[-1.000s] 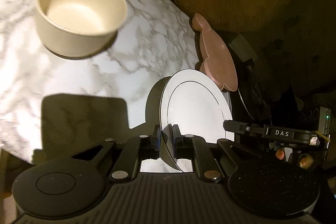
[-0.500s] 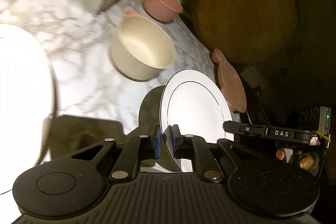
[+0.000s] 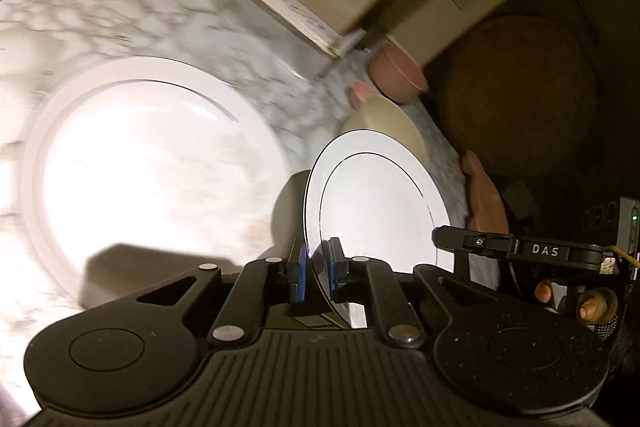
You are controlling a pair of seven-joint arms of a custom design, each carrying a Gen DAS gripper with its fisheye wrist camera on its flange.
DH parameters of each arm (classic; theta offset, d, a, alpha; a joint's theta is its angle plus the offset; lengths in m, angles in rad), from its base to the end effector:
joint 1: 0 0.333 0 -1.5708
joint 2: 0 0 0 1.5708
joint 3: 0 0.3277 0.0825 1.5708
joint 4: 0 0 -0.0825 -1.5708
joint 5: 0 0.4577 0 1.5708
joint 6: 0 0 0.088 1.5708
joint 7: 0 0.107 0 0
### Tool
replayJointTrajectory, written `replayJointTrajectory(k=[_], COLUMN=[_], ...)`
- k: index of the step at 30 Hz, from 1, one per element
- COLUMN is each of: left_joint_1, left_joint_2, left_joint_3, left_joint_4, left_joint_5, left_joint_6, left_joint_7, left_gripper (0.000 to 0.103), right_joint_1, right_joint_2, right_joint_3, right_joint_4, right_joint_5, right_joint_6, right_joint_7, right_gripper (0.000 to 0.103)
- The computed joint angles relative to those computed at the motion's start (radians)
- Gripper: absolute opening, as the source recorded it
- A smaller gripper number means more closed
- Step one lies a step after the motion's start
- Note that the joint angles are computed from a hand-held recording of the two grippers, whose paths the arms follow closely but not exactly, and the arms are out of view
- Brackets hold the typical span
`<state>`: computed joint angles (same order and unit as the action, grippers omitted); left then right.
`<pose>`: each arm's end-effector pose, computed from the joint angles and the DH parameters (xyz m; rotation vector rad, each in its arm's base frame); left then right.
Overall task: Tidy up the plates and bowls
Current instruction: 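Carry the round plate with both grippers toward the placed oval plate, then lower the round plate onto the oval plate with both grippers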
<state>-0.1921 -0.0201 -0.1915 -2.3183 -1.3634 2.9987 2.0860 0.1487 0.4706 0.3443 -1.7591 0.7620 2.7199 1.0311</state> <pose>0.5557 -0.1485 0.3519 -2.3927 1.5850 -1.2505 0.6894 0.3127 0.3261 -1.9399 1.3933 0.1226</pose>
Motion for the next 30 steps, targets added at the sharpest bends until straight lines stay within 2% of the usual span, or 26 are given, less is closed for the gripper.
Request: replayJointTrajectory(k=[10, 21, 30], left_joint_1=[0.02, 0.052, 0.075], left_joint_2=[-0.077, -0.065, -0.044], left_joint_3=[0.047, 0.074, 0.078], left_joint_4=[-0.114, -0.155, -0.15], left_joint_5=[0.022, 0.178, 0.262], left_joint_6=[0.05, 0.062, 0.042], left_joint_7=[-0.067, -0.226, -0.295], left_gripper=[0.01, 0.01, 0.01], right_joint_1=[0.089, 0.167, 0.189], right_joint_2=[0.117, 0.27, 0.347], right_joint_3=[0.007, -0.003, -0.005], right_joint_4=[0.159, 0.359, 0.459], right_joint_5=[-0.15, -0.32, -0.38], right_joint_6=[-0.038, -0.108, -0.155], right_joint_7=[0.086, 0.206, 0.261], right_gripper=[0.006, 0.007, 0.007])
